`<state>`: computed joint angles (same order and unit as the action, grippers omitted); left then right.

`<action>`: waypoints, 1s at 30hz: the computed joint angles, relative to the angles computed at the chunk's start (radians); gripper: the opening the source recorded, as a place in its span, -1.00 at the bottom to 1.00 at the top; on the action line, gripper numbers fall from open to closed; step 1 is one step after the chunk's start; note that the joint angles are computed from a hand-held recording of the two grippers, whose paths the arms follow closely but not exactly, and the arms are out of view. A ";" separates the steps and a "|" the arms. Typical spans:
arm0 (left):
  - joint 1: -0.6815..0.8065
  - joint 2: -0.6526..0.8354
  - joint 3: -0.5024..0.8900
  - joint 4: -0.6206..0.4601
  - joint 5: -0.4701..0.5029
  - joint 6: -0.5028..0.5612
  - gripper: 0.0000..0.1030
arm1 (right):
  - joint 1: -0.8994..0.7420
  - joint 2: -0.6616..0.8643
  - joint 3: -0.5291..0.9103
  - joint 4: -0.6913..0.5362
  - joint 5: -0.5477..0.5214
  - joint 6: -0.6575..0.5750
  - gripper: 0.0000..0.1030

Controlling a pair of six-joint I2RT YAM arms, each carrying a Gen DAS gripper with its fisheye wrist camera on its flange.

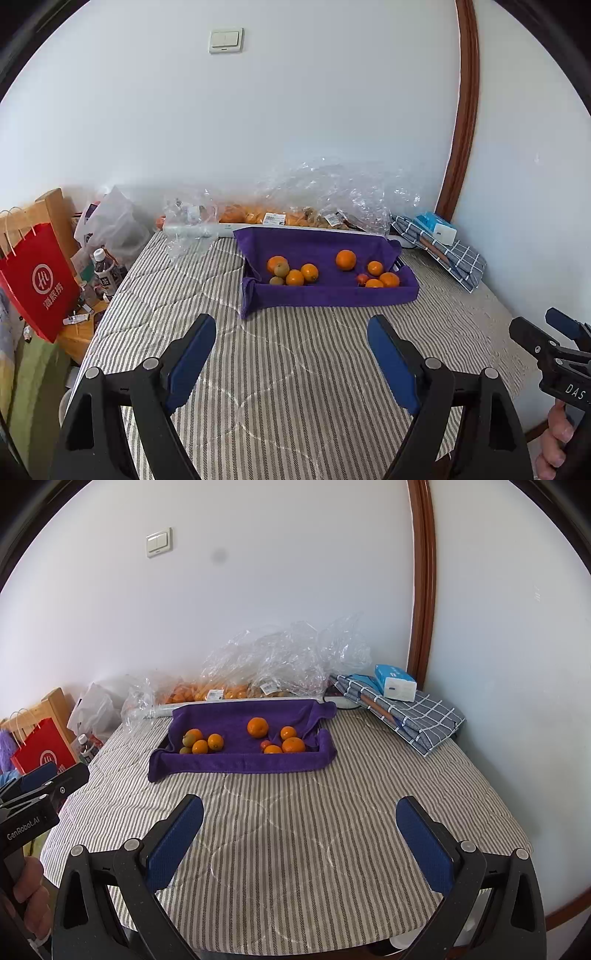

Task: Organize fruits

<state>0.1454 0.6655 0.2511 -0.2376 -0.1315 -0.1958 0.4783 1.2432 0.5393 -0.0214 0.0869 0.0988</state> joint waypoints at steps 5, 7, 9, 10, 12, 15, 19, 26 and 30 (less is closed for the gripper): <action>-0.004 -0.002 0.000 0.000 -0.005 -0.003 0.62 | 0.003 -0.002 -0.002 0.000 0.003 0.003 0.99; -0.005 -0.002 0.000 0.001 -0.008 -0.003 0.62 | 0.001 -0.004 -0.003 0.001 -0.001 0.001 0.99; -0.010 -0.006 -0.001 -0.001 -0.011 -0.007 0.62 | 0.002 -0.006 -0.006 0.003 0.000 0.003 0.99; -0.011 -0.007 -0.002 0.000 -0.011 -0.008 0.62 | 0.003 -0.007 -0.008 0.004 0.001 0.004 0.99; -0.013 -0.006 -0.002 0.000 -0.014 -0.009 0.62 | 0.003 -0.008 -0.009 0.003 0.002 0.004 0.99; -0.015 -0.005 -0.001 -0.001 -0.016 -0.012 0.62 | 0.002 -0.009 -0.011 0.004 0.002 0.004 0.99; -0.007 -0.006 -0.002 -0.001 -0.009 -0.007 0.63 | 0.002 -0.009 -0.013 0.006 0.001 0.004 0.99; -0.004 -0.007 -0.004 0.003 -0.008 -0.008 0.63 | 0.003 -0.009 -0.014 0.006 0.004 0.005 0.99; -0.002 -0.012 -0.005 -0.003 -0.007 -0.007 0.63 | 0.008 -0.010 -0.015 0.005 0.009 0.008 0.99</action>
